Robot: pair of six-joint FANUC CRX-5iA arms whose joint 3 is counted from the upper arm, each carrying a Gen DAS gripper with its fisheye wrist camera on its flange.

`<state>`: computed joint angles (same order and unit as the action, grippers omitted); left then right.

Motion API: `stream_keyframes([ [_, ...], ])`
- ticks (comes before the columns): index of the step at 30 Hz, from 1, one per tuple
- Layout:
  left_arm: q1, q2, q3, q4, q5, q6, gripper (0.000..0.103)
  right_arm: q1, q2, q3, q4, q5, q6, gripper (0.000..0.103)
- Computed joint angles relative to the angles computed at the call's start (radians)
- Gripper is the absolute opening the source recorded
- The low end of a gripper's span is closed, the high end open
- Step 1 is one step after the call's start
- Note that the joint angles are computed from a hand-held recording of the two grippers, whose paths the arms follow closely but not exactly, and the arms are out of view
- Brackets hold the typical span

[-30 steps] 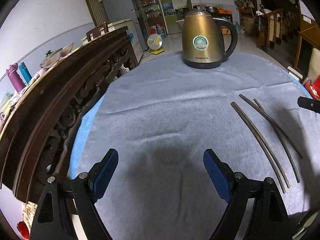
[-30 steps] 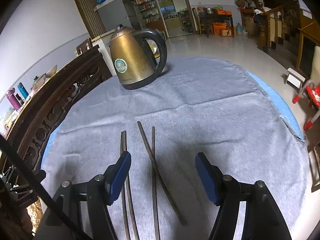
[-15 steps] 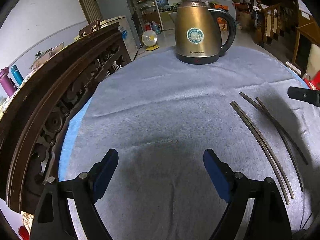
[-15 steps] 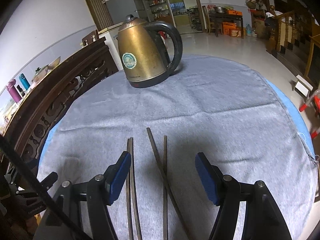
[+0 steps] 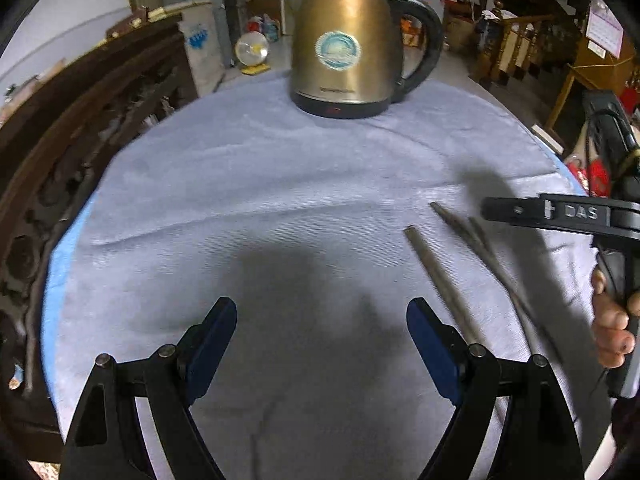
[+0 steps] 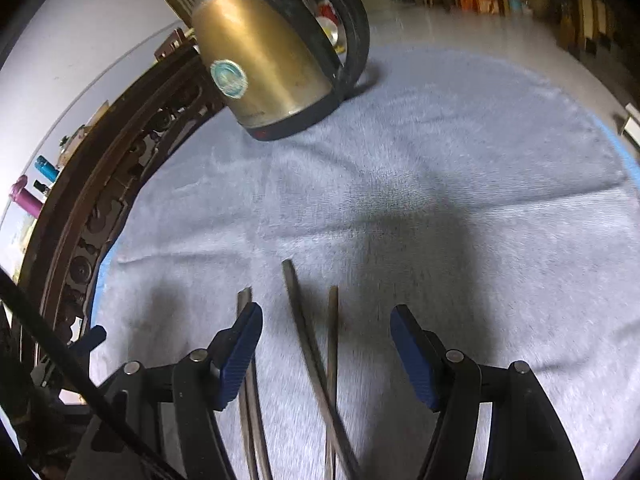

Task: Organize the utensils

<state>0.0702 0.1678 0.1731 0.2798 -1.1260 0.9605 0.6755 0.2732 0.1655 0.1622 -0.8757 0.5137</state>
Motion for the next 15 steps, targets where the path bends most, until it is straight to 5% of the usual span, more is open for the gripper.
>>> stream_keyframes([
  [5, -0.020, 0.031, 0.020, 0.013, -0.030, 0.022, 0.087, -0.034, 0.047, 0.079, -0.112, 0.007, 0.123, 0.055],
  [10, -0.019, 0.031, 0.012, 0.016, -0.056, 0.015, 0.087, -0.044, 0.170, 0.261, -0.162, -0.159, 0.269, 0.047],
  [15, -0.027, 0.044, 0.031, 0.049, -0.089, -0.003, 0.080, -0.015, 0.231, 0.335, -0.065, -0.259, 0.289, 0.008],
])
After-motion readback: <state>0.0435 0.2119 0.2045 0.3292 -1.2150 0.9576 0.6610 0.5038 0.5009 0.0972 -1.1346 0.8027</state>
